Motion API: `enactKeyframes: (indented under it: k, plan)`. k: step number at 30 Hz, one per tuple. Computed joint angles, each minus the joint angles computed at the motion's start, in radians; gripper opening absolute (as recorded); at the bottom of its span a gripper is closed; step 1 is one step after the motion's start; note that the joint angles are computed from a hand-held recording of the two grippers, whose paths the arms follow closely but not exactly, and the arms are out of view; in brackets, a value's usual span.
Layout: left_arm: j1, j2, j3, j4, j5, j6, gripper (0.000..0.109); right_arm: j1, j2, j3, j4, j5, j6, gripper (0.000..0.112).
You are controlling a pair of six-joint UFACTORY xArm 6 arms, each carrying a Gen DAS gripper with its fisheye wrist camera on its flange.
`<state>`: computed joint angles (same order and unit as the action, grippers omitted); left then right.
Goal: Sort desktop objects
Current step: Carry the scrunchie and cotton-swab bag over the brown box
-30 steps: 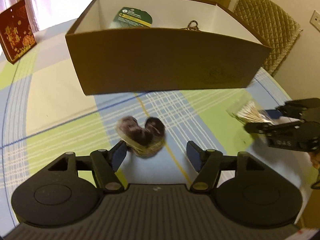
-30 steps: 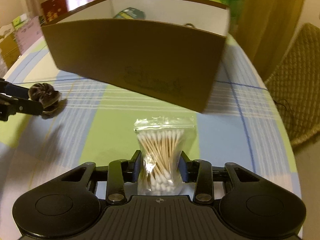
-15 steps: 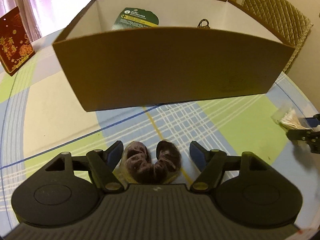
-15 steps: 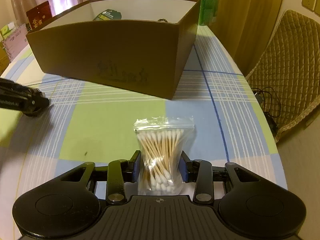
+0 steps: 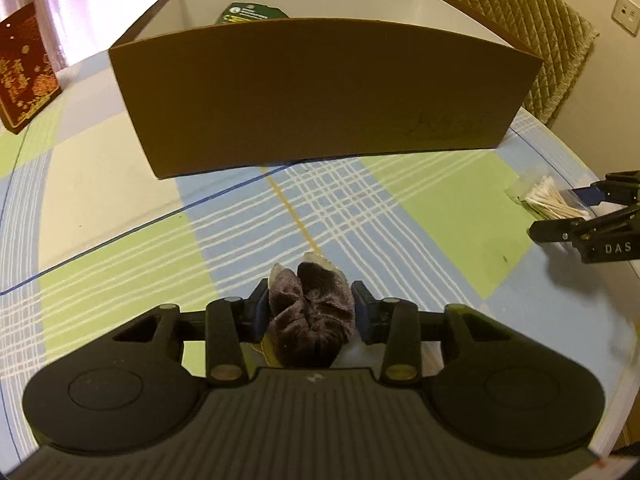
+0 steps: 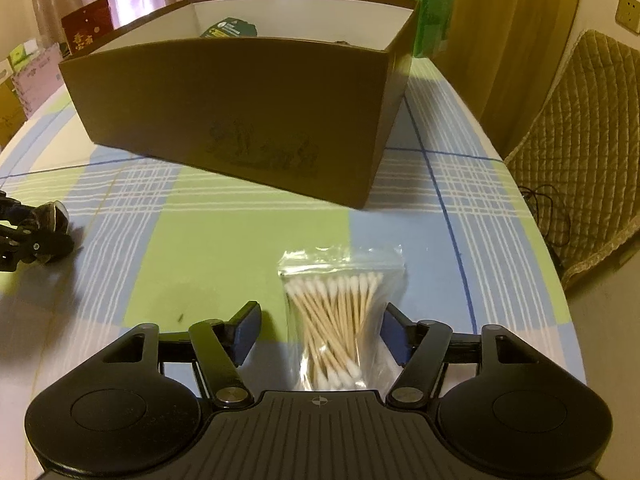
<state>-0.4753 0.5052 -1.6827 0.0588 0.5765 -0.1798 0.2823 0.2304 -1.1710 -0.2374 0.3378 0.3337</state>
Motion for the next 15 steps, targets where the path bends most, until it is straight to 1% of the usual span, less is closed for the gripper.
enactKeyframes:
  k: [1, 2, 3, 5, 6, 7, 8, 12, 15]
  plan:
    - [0.001, 0.006, -0.009, -0.002, 0.006, -0.004, 0.038, 0.002, 0.002, -0.006, -0.002, 0.007, 0.005, 0.059]
    - [0.001, 0.015, -0.022, 0.000, 0.015, -0.008, 0.038, 0.003, 0.002, -0.007, -0.003, 0.005, 0.001, 0.042]
    - [0.000, 0.022, -0.035, 0.002, 0.023, -0.007, 0.038, 0.006, 0.000, -0.009, 0.007, 0.008, -0.011, 0.032]
    - [-0.004, 0.027, -0.043, 0.012, 0.033, 0.000, 0.037, 0.012, -0.003, -0.015, 0.013, 0.030, -0.018, 0.029]
    - [-0.006, 0.026, -0.043, 0.017, 0.037, 0.004, 0.035, 0.014, -0.007, -0.012, 0.033, 0.031, -0.030, 0.028]
    - [-0.007, 0.022, -0.039, 0.016, 0.037, 0.011, 0.029, 0.016, -0.011, -0.008, 0.056, 0.033, -0.042, 0.027]
    - [-0.008, 0.018, -0.036, 0.009, 0.039, 0.016, 0.027, 0.019, -0.016, -0.006, 0.084, 0.038, -0.055, 0.027]
    - [-0.008, 0.001, -0.031, -0.056, 0.054, 0.043, 0.025, 0.039, -0.038, 0.010, 0.165, 0.038, -0.113, 0.027]
    - [-0.015, -0.018, -0.018, -0.072, 0.048, 0.061, 0.025, 0.057, -0.044, 0.002, 0.230, 0.050, -0.174, 0.027]
